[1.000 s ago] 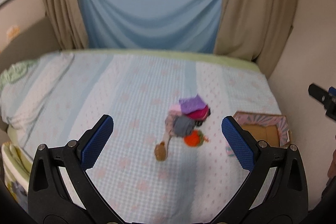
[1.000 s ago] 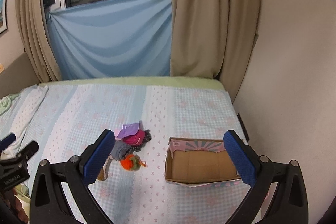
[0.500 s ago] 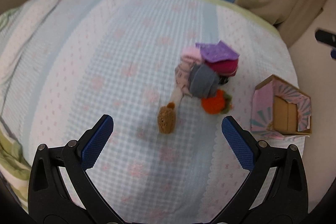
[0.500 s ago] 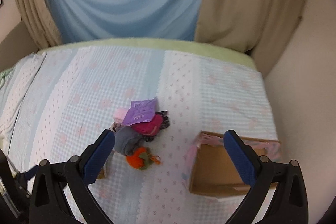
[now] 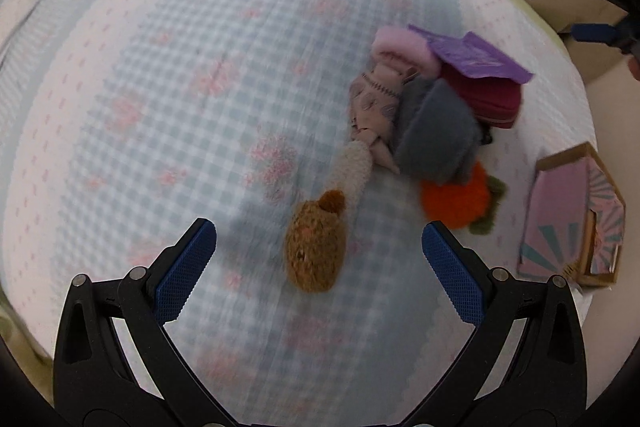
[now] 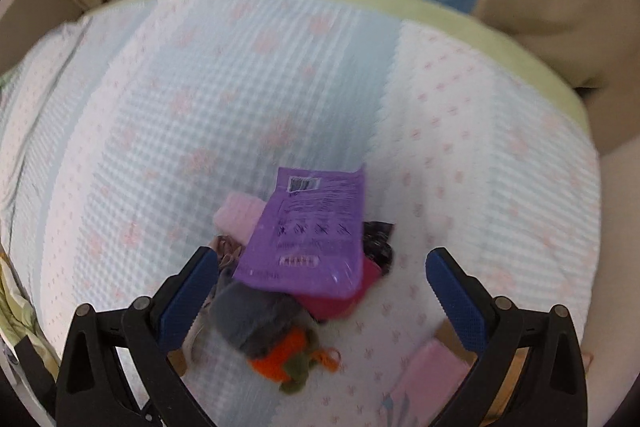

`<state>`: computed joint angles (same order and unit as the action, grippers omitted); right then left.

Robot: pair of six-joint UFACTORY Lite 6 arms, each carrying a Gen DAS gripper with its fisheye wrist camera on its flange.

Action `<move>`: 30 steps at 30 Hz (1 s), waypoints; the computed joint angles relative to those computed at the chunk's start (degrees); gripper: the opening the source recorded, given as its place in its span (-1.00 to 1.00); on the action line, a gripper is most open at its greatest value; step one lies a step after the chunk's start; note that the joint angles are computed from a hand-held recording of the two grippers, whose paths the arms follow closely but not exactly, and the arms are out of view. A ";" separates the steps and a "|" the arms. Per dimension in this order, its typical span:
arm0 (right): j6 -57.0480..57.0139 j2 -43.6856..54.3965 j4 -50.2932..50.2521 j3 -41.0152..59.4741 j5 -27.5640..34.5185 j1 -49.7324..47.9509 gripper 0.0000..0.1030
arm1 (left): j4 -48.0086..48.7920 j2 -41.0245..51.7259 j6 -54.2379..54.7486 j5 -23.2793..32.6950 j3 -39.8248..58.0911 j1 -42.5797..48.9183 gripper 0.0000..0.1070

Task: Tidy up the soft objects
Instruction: 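Grasp the purple packet with the right tool while the left tool grasps the brown plush toy, then carry the purple packet and brown plush into the cardboard box and release both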

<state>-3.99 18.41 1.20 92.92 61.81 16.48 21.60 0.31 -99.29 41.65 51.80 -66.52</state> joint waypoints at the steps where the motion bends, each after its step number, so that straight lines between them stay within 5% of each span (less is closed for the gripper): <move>1: -0.03 2.42 -0.22 0.98 -0.25 0.36 1.00 | 0.28 1.34 -0.40 -2.30 -0.95 0.72 0.91; 12: -2.56 25.47 -1.64 12.90 -0.50 0.83 1.00 | 2.55 13.56 -1.93 -14.10 -0.53 3.32 0.65; 17: -4.59 28.11 1.73 12.66 -0.08 -1.26 0.59 | 0.90 17.62 0.06 -15.50 1.60 3.16 0.25; 21: -7.33 27.67 4.67 11.46 -0.53 -2.97 0.22 | 0.54 22.02 2.27 -10.23 6.84 1.46 -0.26; 26: -9.46 22.16 5.35 5.74 -2.68 -1.79 -0.17 | 1.36 21.97 2.97 -9.44 7.56 2.06 -0.34; 30: -10.19 18.58 5.60 2.69 -4.24 -1.53 -0.28 | 1.91 20.61 3.42 -8.85 7.05 2.39 -0.38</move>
